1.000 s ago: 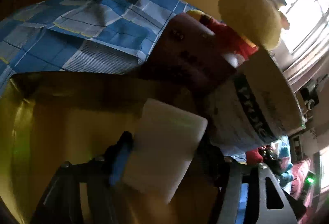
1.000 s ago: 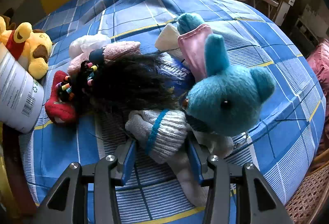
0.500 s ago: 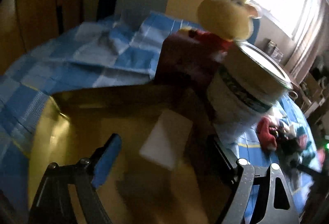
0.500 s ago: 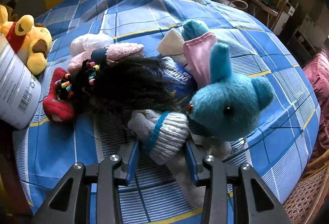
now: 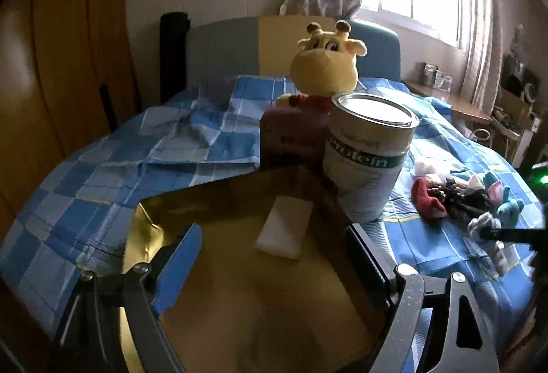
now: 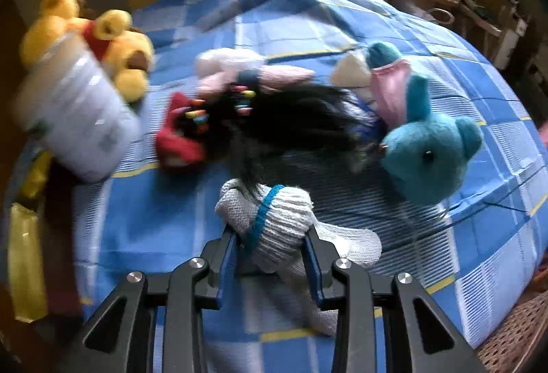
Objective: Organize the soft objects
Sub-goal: 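Carry the white-grey glove to the gold tray and release it with the right gripper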
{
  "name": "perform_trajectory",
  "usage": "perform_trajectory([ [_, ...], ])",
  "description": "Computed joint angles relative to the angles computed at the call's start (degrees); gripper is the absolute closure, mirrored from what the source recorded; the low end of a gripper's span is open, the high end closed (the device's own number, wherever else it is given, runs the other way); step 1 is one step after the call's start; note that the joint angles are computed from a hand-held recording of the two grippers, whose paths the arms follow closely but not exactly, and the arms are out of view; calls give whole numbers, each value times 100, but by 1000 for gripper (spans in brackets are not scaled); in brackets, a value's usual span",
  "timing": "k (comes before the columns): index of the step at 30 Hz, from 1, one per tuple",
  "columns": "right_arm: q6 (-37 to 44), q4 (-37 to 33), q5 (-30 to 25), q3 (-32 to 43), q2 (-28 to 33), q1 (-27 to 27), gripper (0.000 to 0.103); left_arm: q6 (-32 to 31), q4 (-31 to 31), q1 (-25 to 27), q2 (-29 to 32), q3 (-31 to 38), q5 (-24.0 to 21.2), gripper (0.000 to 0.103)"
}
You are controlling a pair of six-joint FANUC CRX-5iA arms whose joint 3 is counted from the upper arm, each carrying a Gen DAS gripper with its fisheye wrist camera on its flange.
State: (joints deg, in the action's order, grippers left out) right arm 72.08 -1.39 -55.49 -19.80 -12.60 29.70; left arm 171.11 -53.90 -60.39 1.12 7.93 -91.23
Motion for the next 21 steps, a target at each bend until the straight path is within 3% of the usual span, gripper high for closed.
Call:
perform_trajectory([
  [4,349,-401,-48,160,-233,-77,69,-83,-108,-103,11,50,-141,17],
  [10,523,-415,-26,741,-175,54,69,-159,-151,-170,6,40,-267,17],
  [15,476,51,89,1481,380,270,69,-245,-164,-210,-11,-12,-342,17],
  [21,96,708,16,2923,1465,429,69,-251,-160,-237,-61,-80,-411,17],
])
